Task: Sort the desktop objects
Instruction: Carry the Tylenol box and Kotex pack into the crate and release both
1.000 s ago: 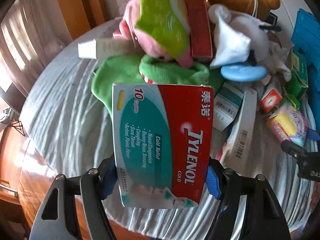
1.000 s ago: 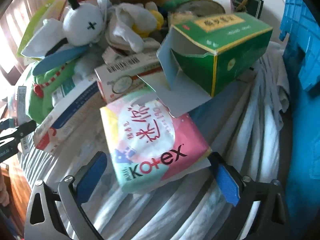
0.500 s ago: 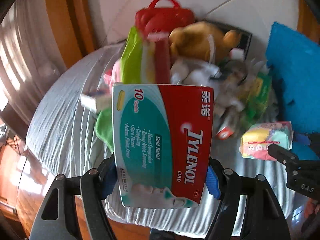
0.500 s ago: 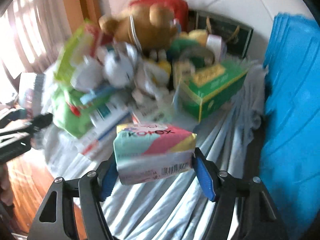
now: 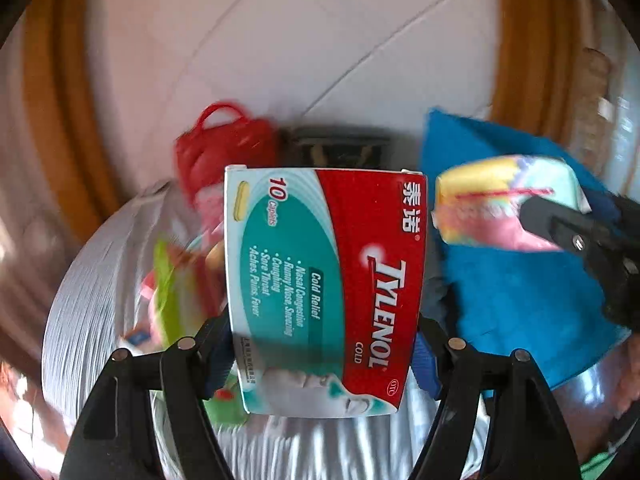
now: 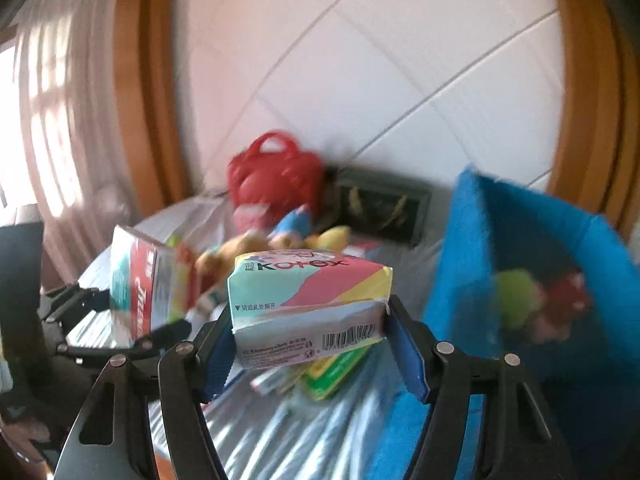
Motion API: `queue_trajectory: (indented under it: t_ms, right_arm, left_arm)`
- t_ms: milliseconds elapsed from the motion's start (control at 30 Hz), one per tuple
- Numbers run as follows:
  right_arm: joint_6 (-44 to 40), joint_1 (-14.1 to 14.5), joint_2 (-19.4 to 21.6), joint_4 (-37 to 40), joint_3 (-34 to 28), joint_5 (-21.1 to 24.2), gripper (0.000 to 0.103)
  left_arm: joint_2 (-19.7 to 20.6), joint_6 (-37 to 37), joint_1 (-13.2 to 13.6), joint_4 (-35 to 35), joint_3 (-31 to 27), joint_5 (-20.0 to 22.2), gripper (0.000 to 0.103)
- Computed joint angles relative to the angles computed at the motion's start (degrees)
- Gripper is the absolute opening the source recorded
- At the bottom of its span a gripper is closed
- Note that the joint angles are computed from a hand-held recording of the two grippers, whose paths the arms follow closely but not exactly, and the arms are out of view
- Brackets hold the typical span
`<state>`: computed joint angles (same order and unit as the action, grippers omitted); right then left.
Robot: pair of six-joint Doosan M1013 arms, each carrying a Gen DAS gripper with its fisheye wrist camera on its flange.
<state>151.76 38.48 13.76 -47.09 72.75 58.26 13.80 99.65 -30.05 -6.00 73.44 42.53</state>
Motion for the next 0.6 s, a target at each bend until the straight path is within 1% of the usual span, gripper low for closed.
queue_trajectory:
  t_ms: [33,67,133,167,267,300,367,400,433,467,567,600]
  right_arm:
    - [0.45,-0.08,-0.58,-0.84,0.06,1.02,0.068]
    - [0.7,-0.15,-1.31,-1.75,-0.05,2.82,0.068]
    - [0.43,-0.56,-2.64,-2.81,0.4,5.94,0.068]
    - [-0.33,-1.01,-3.42,-3.0,0.43,8.42,0.068]
    - [-3.18,-2.89,-5.6,-1.07,1.25,13.31,0.068]
    - [-4.62,-4.04,-6.51,0.28,1.61,15.7,0.068]
    - [-6.03,-5.79,-8.17,2.12,3.08,18.75,0.068]
    - [-7.85,-7.26,-9.05,3.89,3.81,20.81,0.068]
    - [-9.04,-8.4,-9.57,5.26,4.36,21.99,0.068]
    - [-10.79,-10.12,-10.25,7.5,5.29,23.13,0.068]
    - [-15.28,-14.35,-11.64,13.9,7.81,24.66,0.068]
    - [-16.92,-15.72,-11.82,16.03,8.62,25.35,0.068]
  left_arm:
    - [0.06,0.84,-0.77,-0.21,-0.82,0.08,0.072]
    - [0.26,3.67,-1.46,-2.33,-2.17,0.84,0.072]
    - [0.69,6.59,-3.07,-4.01,-4.41,2.26,0.072]
    - [0.86,7.52,-3.94,-4.57,-5.02,2.7,0.072]
    - [3.33,9.47,-6.98,-5.78,-10.58,8.26,0.072]
    - [4.73,9.61,-8.09,-6.06,-13.12,11.03,0.072]
    - [7.38,8.98,-10.14,-5.33,-17.57,15.27,0.072]
    - [9.06,8.16,-11.38,-4.31,-20.25,17.9,0.072]
    - [10.66,7.33,-12.35,-3.48,-22.7,20.43,0.072]
    - [12.24,6.33,-13.47,-2.42,-25.12,23.33,0.072]
    - [19.01,4.25,-15.98,-1.09,-34.91,34.81,0.072]
    - [20.53,3.78,-16.65,-0.82,-36.94,37.48,0.072]
